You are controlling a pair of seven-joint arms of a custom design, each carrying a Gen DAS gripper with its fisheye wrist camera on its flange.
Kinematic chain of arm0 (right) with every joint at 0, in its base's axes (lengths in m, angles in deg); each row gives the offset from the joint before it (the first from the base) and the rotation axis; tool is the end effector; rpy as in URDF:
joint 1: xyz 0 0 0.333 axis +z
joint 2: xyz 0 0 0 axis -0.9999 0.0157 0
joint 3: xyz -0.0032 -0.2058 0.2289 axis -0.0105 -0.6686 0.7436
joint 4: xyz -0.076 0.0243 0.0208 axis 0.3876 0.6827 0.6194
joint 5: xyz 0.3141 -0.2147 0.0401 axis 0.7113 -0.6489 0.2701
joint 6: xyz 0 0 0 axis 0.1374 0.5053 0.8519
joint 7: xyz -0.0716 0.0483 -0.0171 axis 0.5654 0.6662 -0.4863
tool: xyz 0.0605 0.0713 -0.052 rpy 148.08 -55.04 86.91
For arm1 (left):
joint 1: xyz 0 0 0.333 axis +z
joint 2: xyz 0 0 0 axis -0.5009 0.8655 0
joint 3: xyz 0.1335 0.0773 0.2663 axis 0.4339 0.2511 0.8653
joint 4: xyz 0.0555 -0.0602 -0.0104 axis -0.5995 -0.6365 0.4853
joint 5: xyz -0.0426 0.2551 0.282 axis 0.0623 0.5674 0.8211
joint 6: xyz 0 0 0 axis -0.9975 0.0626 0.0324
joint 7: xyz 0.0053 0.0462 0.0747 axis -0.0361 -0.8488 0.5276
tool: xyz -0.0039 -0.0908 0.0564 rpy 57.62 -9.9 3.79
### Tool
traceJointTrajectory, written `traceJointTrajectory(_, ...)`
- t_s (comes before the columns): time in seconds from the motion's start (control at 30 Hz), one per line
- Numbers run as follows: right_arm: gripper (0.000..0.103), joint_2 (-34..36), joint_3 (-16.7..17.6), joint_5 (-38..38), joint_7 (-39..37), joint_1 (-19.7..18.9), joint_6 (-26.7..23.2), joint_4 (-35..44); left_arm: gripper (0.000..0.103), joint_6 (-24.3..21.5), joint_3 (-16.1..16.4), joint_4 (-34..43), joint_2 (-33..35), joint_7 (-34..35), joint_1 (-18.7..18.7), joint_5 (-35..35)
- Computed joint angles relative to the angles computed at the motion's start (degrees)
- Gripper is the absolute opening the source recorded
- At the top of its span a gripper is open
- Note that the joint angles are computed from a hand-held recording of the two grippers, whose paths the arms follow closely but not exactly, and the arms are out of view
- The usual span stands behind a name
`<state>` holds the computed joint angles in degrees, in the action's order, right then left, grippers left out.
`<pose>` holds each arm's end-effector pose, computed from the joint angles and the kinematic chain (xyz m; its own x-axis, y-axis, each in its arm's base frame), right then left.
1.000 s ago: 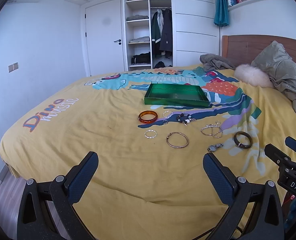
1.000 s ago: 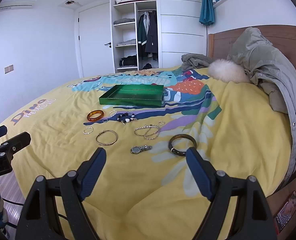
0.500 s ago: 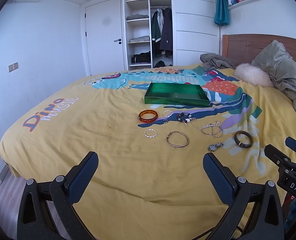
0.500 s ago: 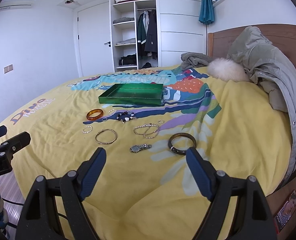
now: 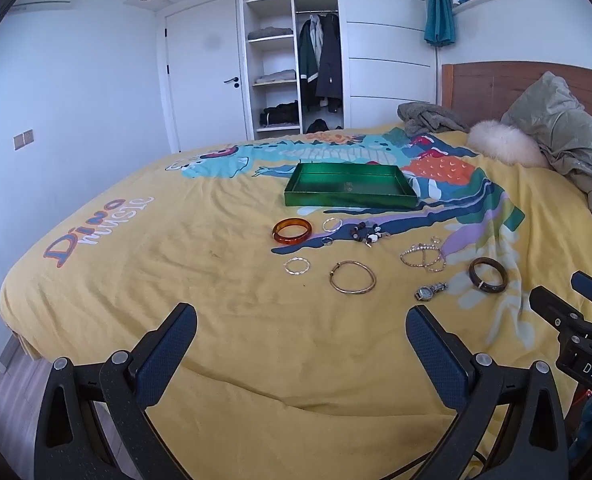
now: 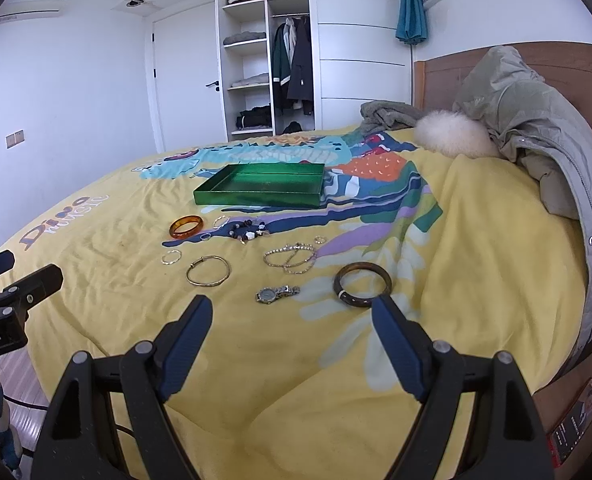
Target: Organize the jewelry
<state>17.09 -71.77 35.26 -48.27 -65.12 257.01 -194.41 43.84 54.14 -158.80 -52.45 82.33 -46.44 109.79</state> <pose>0.4316 0.0820 0.5244 0.3778 -0.9223 -0.0814 -0.4946 -0.1267 -0.8599 0.3735 -0.2871 0.5456 0.2983 -0.9524 -0.0621 -0.5293 -0.1109 -0.8411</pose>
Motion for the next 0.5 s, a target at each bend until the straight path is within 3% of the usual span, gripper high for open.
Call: traceJointTrajectory(0.5, 0.082, 3.80, -0.44, 2.56, -2.14, -0.60, -2.41, 2.43, 0.103, 2.30, 1.15, 1.82, 3.41, 1.35, 0.10, -0.84)
